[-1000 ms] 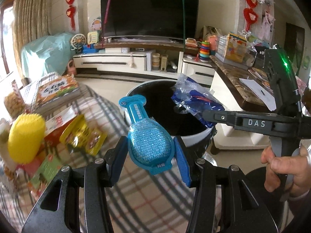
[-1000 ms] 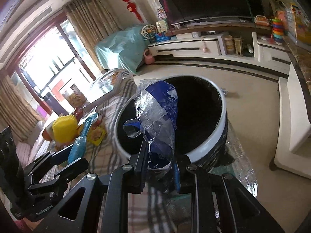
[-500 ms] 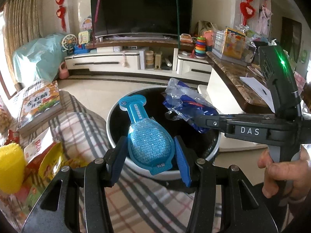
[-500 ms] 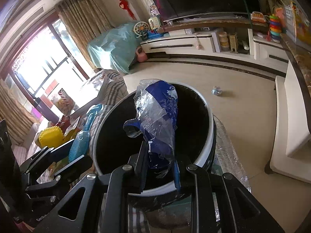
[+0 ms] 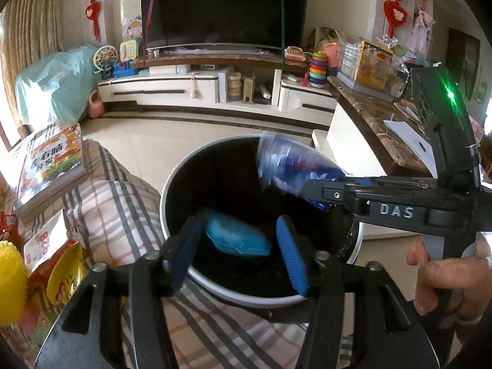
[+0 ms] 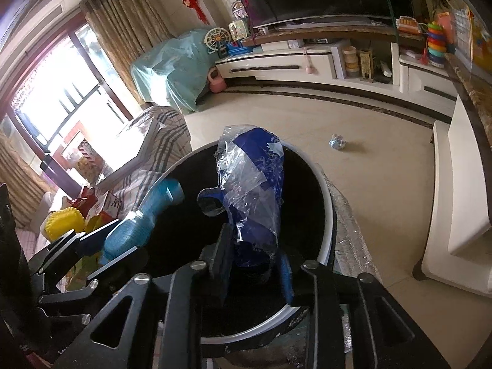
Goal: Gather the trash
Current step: 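Open the left tool to drop the brush while the right tool drops the bag, then move both open tools back to the table toward the carton and snack bag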
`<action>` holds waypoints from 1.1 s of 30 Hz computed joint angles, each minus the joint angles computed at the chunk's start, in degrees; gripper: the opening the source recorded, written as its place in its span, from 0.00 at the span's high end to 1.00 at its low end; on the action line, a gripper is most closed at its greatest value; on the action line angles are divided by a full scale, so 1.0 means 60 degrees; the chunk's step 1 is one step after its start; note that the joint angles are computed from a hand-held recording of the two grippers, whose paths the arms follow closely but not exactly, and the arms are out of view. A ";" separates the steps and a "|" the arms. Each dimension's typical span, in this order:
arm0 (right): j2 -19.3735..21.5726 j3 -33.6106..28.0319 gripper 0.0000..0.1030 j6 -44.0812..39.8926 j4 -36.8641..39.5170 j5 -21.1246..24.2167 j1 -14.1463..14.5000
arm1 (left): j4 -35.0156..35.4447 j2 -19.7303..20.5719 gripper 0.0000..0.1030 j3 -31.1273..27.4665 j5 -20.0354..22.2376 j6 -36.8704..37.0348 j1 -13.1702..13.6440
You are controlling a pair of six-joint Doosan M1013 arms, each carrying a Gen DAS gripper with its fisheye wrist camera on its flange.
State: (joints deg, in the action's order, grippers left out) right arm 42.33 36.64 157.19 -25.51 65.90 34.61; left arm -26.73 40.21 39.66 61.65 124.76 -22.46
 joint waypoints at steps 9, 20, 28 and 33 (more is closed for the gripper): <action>-0.0123 0.0166 0.29 0.0421 -0.0421 -0.0187 0.0104 | -0.0418 -0.0502 0.27 0.0883 -0.0622 -0.0163 0.0273; 0.0064 -0.0128 0.10 0.0917 -0.1029 -0.0508 0.0579 | -0.0701 -0.1460 0.24 0.2624 -0.1529 -0.0465 0.0787; 0.0434 -0.0707 0.09 0.0542 -0.1096 -0.0624 0.0847 | -0.0556 -0.1821 0.23 0.3313 -0.1820 -0.0802 0.1207; 0.0719 -0.1162 0.09 0.0284 -0.0937 -0.0554 0.0950 | -0.0245 -0.2051 0.22 0.3724 -0.2201 -0.1112 0.1423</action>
State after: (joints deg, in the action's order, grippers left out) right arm 46.64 29.67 158.89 -31.13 62.58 40.31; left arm -28.20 27.91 62.00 48.44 118.09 -13.92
